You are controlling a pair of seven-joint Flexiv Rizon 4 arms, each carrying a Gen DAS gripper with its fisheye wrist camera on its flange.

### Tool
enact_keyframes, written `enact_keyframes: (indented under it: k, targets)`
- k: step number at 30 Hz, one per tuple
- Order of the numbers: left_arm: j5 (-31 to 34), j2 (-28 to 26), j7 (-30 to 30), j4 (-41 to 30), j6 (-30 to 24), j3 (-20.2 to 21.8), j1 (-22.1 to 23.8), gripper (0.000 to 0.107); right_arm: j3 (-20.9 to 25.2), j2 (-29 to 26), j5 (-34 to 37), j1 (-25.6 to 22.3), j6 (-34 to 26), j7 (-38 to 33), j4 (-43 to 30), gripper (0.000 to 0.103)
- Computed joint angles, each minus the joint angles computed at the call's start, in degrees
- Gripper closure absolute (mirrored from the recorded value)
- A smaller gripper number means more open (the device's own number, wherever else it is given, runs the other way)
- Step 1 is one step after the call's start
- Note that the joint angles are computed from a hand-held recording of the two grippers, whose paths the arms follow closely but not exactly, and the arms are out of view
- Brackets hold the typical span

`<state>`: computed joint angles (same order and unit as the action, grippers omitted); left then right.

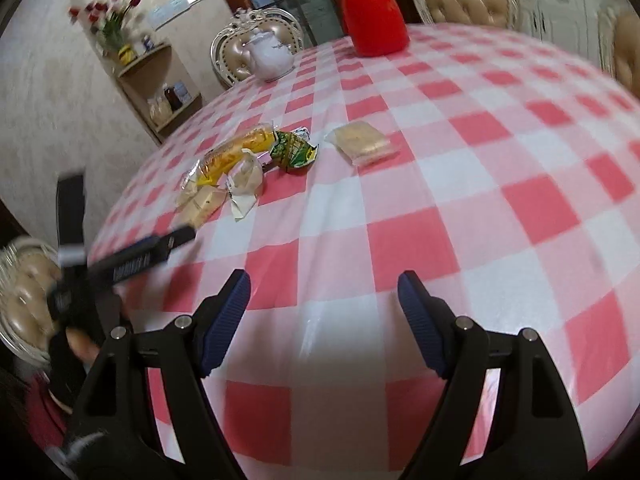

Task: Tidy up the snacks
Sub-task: 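Move both open tools back over the snacks on the table, then grasp the cream cake pack with the left tool while the right tool grasps the white nut packet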

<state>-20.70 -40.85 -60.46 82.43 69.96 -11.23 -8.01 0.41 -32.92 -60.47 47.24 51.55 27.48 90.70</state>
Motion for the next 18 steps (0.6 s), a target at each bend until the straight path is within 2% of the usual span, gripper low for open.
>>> enact_keyframes:
  k: [3, 5, 7, 9, 10, 12, 15, 18]
  targets:
    - [1.3, -2.9, -0.4, -5.4, -3.0, 1.0, -1.5, 0.024, -0.3, -2.3, -0.3, -1.9, 5.6, -2.2, -1.7, 0.024]
    - [2.9, -4.9, 0.4, -9.7, -8.3, 2.0, -2.4, 0.024, -0.5, -4.6, 2.3, -2.1, 5.4, -6.5, -5.1, 0.026]
    - [3.9, -5.0, 3.6, -10.0, -8.9, 1.1, -2.0, 0.026, -1.2, -6.4, 4.6, -1.7, 4.6, -9.0, -8.3, 0.026]
    - [3.9, -4.5, 5.4, -8.8, -7.9, 0.8, -1.7, 0.048, -2.7, -7.9, 5.6, -1.7, 7.7, -8.4, -10.0, 0.026]
    - [4.0, -4.1, 6.9, -7.9, -6.4, 0.5, -1.3, 0.071, -3.3, -8.6, 6.2, -1.7, 9.0, -8.5, -10.8, 0.026]
    - [3.4, -3.6, 9.3, -7.1, -7.1, -0.3, -0.4, 0.07, -3.3, -11.0, 9.0, -1.4, 7.4, -11.8, -14.6, 0.026]
    - [4.3, -2.8, 6.6, -7.7, -9.5, 3.1, -1.5, 0.07, -2.4, -14.8, 14.4, -1.0, 2.3, -19.4, -21.6, 0.033]
    - [4.6, -2.2, 5.7, -8.1, -11.7, 3.9, -0.9, 0.07, -3.0, -18.6, 18.0, -0.4, -0.7, -24.9, -28.6, 0.033]
